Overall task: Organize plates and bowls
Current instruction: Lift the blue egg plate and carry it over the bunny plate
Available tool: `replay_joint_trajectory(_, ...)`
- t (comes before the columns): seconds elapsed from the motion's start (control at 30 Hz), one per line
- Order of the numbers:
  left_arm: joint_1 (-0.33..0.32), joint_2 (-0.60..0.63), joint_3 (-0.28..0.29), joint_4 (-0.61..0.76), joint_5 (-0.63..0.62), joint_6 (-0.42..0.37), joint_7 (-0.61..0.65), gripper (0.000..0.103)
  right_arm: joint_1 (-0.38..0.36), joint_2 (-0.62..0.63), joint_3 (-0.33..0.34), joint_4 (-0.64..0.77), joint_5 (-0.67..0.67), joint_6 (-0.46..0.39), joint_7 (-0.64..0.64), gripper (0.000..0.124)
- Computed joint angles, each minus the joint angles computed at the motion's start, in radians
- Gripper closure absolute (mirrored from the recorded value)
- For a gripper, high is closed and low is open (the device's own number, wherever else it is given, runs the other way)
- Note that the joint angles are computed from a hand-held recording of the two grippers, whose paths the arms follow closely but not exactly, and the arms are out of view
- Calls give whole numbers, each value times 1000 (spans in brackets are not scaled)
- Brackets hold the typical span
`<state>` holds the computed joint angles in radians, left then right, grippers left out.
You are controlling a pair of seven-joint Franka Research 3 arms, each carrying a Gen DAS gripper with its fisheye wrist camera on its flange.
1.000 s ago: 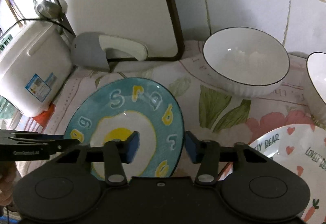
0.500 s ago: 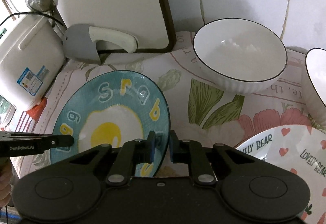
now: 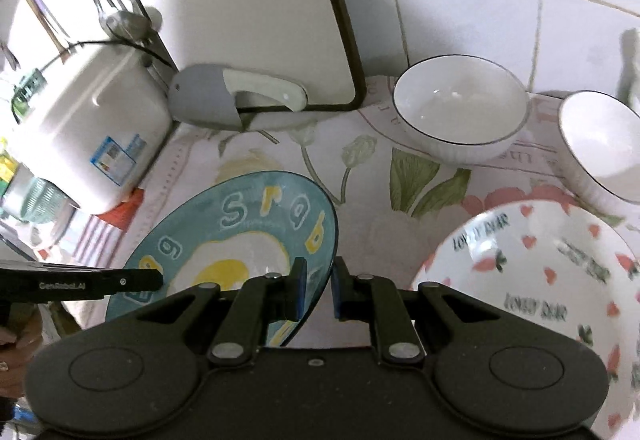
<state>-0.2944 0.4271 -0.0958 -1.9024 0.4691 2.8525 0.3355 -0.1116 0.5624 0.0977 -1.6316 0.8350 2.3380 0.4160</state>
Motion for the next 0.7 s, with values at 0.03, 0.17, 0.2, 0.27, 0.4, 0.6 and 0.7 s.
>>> replay_joint_trajectory(0.03, -2, -10, -4, -1, -1, -11, 5, 84, -8, -13, -1, -11, 6, -8, 0, 107)
replay_joint_trajectory(0.17, -8, -52, -24, -4, -2, -43, 21, 84, -41, -85, -11, -71, 51, -42, -22, 107)
replay_joint_trajectory(0.2, -12, -57, -28, 1, -2, -53, 24, 84, -45, -100, -18, -82, 59, -51, -23, 107)
replay_joint_trajectory(0.27, -15, -69, -42, 10, -5, -74, 39, 84, -52, -137, -30, -114, 74, -58, -50, 107)
replay_joint_trajectory(0.4, -29, -67, -63, 49, -10, -111, 65, 84, -69, -188, -66, -154, 100, -94, -69, 107)
replay_joint_trajectory(0.6, -96, -18, -69, 136, 21, -155, 45, 84, -106, -213, -111, -162, 130, -137, -95, 107)
replay_joint_trajectory(0.7, -131, 25, -71, 204, 28, -182, 34, 84, -131, -201, -126, -134, 140, -164, -93, 107)
